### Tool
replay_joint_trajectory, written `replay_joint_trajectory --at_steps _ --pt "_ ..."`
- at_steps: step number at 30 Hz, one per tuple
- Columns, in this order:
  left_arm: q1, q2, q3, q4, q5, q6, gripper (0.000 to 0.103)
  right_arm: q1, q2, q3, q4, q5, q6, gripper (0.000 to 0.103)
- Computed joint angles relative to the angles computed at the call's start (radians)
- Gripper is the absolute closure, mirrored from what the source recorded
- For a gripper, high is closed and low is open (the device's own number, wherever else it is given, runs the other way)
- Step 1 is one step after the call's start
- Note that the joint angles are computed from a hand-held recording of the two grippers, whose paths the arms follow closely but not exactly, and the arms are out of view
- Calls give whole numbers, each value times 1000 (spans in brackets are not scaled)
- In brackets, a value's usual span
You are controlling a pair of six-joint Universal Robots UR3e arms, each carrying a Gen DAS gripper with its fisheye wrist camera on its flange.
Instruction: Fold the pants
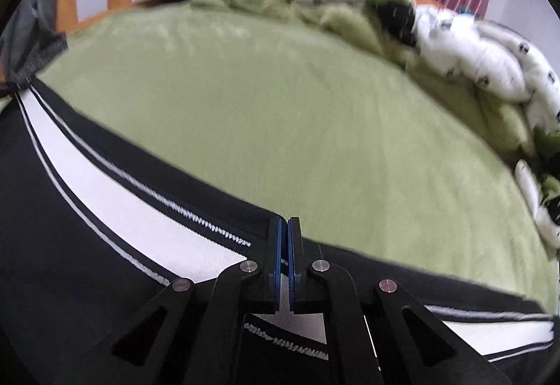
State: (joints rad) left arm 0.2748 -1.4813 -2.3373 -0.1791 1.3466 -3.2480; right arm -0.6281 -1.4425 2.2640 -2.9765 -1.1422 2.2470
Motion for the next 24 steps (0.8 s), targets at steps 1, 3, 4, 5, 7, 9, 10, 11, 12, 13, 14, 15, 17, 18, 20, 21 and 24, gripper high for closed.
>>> replay_joint_trajectory --at_steps 1,3,4,5,7,9,10,11,12,13,14,15,17,18,20,21,24 --pt "-7 -3 -4 10 5 -7 86 2 2 6 -23 2 12 100" --pt "-9 -8 0 12 7 -15 84 -8 -26 -28 57 12 33 91" --pt "-8 -5 -3 15 3 -18 84 -25 -41 -47 103 28 35 87" --pt "-7 5 -10 21 -1 -19 84 -50 -73 -49 140 40 27 80" --pt "-10 36 -34 48 -4 -17 84 -119 -136 -9 103 52 27 77" --pt "-21 65 -54 77 5 -9 84 -203 -162 -10 86 60 54 73" --pt "-46 58 -45 87 30 -7 84 -224 -143 -26 75 48 81 72" --pt "-69 35 -27 91 56 -7 84 -233 -107 -47 55 14 120 72" --pt "-86 7 -3 82 83 -8 84 -221 -37 -84 27 -48 162 73" --pt "-104 -28 30 56 116 -16 84 -198 40 -113 -11 -126 191 73" --pt "-111 -77 81 -7 143 -38 81 -189 102 -129 -34 -152 195 74" --pt "-87 -92 91 -30 112 -50 80 -196 122 -103 -111 -138 204 74" --pt "-1 -56 46 -23 -3 -75 80 -160 108 -122 -101 -196 234 74" --pt "18 -31 40 -42 -25 -74 78 -142 94 -117 -108 -226 258 73" --pt "4 15 32 -61 9 -80 75 -128 59 -90 -121 -250 285 67" --pt "-19 44 29 -77 52 -92 71 -132 26 -71 -111 -242 300 59" --pt "-22 181 -21 -134 61 -63 58 -165 -124 -3 -1 -174 312 46"
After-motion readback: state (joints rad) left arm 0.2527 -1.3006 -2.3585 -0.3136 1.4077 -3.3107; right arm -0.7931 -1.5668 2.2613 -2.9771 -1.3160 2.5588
